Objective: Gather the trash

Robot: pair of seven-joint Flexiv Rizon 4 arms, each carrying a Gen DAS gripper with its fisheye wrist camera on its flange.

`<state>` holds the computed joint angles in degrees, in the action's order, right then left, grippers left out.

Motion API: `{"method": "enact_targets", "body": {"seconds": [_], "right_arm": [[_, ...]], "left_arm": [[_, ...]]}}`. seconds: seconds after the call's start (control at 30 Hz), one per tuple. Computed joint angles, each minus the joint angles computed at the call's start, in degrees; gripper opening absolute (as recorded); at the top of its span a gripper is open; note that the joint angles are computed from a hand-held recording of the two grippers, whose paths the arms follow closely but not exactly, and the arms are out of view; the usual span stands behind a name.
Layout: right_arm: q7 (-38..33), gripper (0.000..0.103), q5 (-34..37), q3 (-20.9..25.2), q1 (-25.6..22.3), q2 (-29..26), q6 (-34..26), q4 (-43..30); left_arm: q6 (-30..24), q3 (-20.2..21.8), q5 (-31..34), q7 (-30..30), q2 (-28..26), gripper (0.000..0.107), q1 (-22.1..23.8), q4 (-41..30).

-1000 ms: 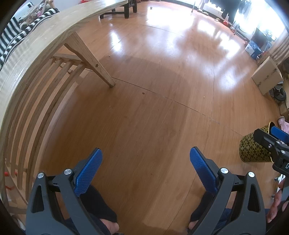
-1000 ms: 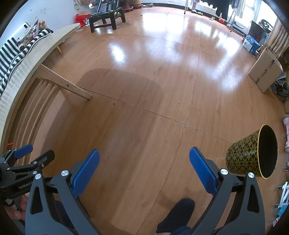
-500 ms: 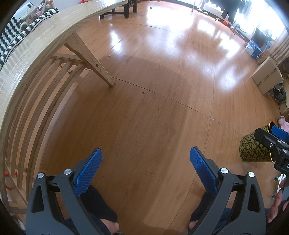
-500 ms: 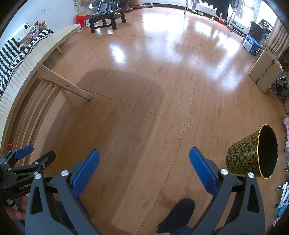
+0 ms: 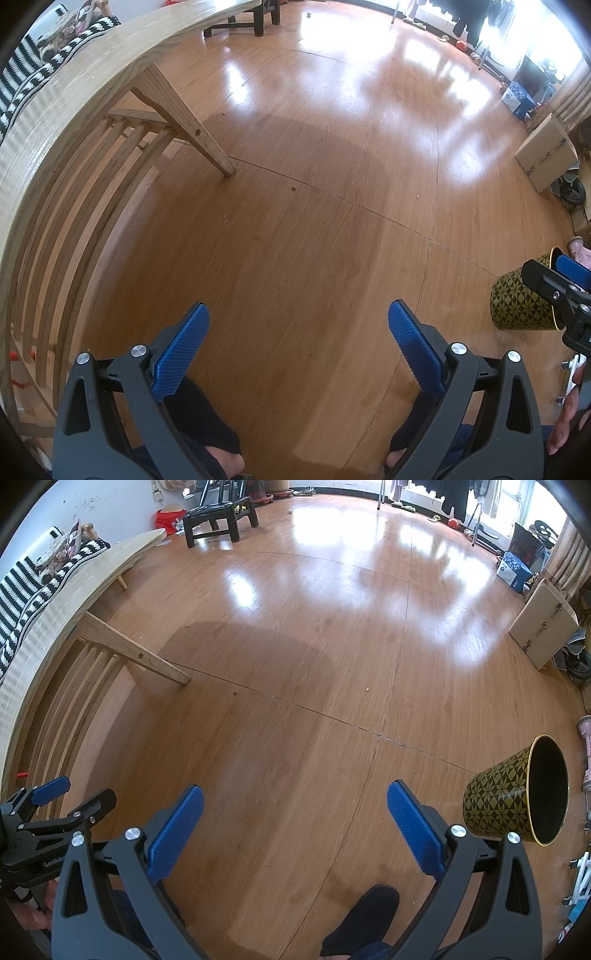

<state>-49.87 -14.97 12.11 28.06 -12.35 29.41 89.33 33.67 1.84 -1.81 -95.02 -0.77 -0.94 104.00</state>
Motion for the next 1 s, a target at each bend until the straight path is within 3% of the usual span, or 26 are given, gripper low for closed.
{"method": "enact_targets", "body": {"seconds": [1.0], "right_arm": [[0.2, 0.096, 0.1, 0.0, 0.0, 0.0, 0.1, 0.1]], "left_arm": [[-0.5, -0.1, 0.7, -0.5, -0.1, 0.095, -0.1, 0.0]]}}
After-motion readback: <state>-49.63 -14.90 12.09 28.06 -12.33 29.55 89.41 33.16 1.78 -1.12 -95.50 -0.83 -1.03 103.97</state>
